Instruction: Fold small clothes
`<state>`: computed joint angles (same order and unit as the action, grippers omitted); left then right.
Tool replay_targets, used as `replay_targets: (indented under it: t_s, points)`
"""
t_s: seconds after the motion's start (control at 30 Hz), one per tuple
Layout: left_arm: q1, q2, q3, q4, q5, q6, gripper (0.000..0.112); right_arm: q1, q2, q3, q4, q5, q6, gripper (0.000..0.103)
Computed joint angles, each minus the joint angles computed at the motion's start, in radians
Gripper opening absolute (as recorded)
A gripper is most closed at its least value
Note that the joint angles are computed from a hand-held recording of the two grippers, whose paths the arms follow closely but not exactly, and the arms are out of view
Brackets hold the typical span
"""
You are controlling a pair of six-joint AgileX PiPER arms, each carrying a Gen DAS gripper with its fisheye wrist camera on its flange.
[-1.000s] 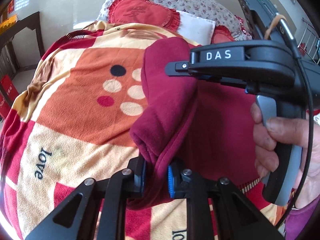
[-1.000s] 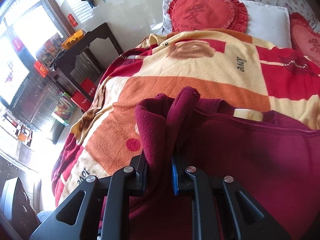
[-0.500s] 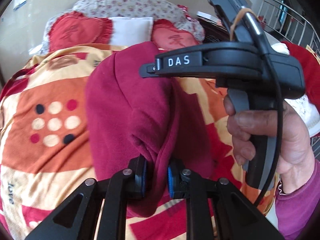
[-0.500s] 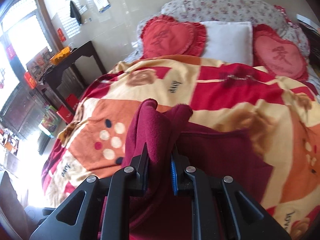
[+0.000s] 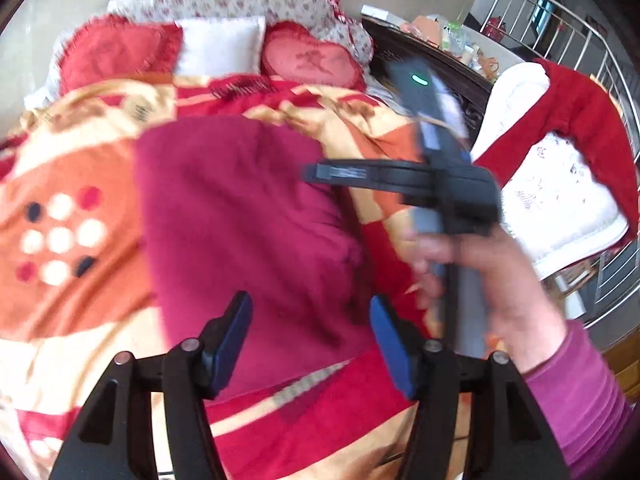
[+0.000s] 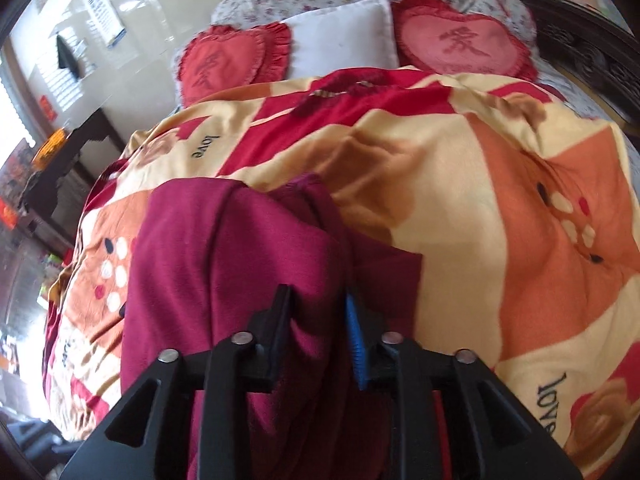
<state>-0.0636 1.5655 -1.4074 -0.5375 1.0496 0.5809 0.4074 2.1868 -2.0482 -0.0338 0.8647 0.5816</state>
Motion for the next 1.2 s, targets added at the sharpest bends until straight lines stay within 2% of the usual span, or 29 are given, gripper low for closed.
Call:
replay_targets:
  t_s: [0.07, 0.13, 0.2, 0.27, 0.3, 0.33, 0.37, 0.47, 0.5, 0.53, 0.57, 0.6, 0.67, 0.73, 0.77, 0.8, 0.9, 0.93, 1.0, 1.07, 1.1, 1.13, 1.2]
  points:
    - [0.025, -0.023, 0.032, 0.059, -0.053, 0.0, 0.067, -0.001, -0.076, 0.111, 0.015, -0.056, 0.024, 0.019]
    - [0.041, -0.012, 0.041, 0.108, -0.082, -0.025, 0.067, 0.0, -0.165, 0.235, 0.095, -0.131, -0.026, 0.02]
    - [0.041, 0.012, 0.044, 0.173, -0.105, -0.083, 0.067, 0.025, -0.236, 0.325, 0.128, -0.171, -0.052, 0.027]
    - [0.054, 0.016, 0.077, 0.176, -0.112, -0.083, 0.067, 0.055, -0.27, 0.379, 0.121, -0.183, -0.036, 0.033]
    - [0.043, 0.033, 0.078, 0.181, -0.12, -0.093, 0.067, 0.061, -0.269, 0.39, 0.153, -0.178, -0.067, 0.032]
    - [0.034, 0.042, 0.086, 0.189, -0.122, -0.103, 0.067, 0.069, -0.268, 0.402, 0.162, -0.175, -0.082, 0.025]
    - [0.032, 0.032, 0.105, 0.193, -0.117, -0.103, 0.067, 0.084, -0.274, 0.419, 0.13, -0.184, -0.068, 0.0]
    - [0.026, 0.024, 0.137, 0.18, -0.136, -0.081, 0.067, 0.121, -0.354, 0.537, -0.055, -0.248, 0.074, 0.0]
    - [0.024, 0.018, 0.153, 0.184, -0.149, -0.083, 0.067, 0.13, -0.372, 0.57, -0.117, -0.254, 0.152, 0.0]
    - [0.021, 0.007, 0.169, 0.194, -0.15, -0.089, 0.067, 0.127, -0.37, 0.576, -0.154, -0.22, 0.196, 0.0]
    - [0.013, 0.02, 0.163, 0.203, -0.145, -0.099, 0.067, 0.114, -0.355, 0.586, -0.152, -0.197, 0.2, 0.0]
    - [0.012, 0.024, 0.162, 0.206, -0.143, -0.103, 0.067, 0.1, -0.355, 0.612, -0.11, -0.215, 0.18, 0.0]
    - [0.013, 0.018, 0.176, 0.193, -0.16, -0.095, 0.067, 0.065, -0.412, 0.723, 0.018, -0.345, 0.14, 0.0]
    - [0.007, 0.019, 0.184, 0.199, -0.171, -0.1, 0.067, 0.059, -0.476, 0.792, -0.01, -0.437, 0.204, 0.0]
    - [0.004, 0.021, 0.182, 0.203, -0.171, -0.105, 0.067, 0.061, -0.488, 0.796, -0.039, -0.455, 0.235, 0.006]
    - [0.0, 0.024, 0.181, 0.208, -0.169, -0.117, 0.067, 0.058, -0.49, 0.786, -0.028, -0.47, 0.23, 0.017]
    - [-0.009, 0.025, 0.19, 0.215, -0.175, -0.136, 0.067, 0.05, -0.447, 0.727, 0.132, -0.498, 0.104, 0.019]
    - [-0.012, 0.023, 0.192, 0.219, -0.177, -0.14, 0.067, 0.053, -0.418, 0.69, 0.17, -0.485, 0.067, 0.02]
    - [-0.02, 0.02, 0.197, 0.233, -0.185, -0.153, 0.067, 0.058, -0.324, 0.571, 0.204, -0.4, 0.033, 0.025]
    - [-0.024, 0.024, 0.186, 0.246, -0.173, -0.164, 0.067, 0.067, -0.269, 0.531, 0.265, -0.388, -0.009, 0.024]
    - [-0.026, 0.025, 0.178, 0.25, -0.164, -0.169, 0.067, 0.08, -0.259, 0.526, 0.237, -0.401, 0.01, 0.009]
    - [-0.022, 0.022, 0.17, 0.243, -0.15, -0.164, 0.067, 0.087, -0.26, 0.523, 0.17, -0.402, 0.053, 0.0]
    - [-0.011, 0.011, 0.167, 0.215, -0.141, -0.142, 0.067, 0.096, -0.308, 0.592, 0.069, -0.461, 0.136, 0.0]
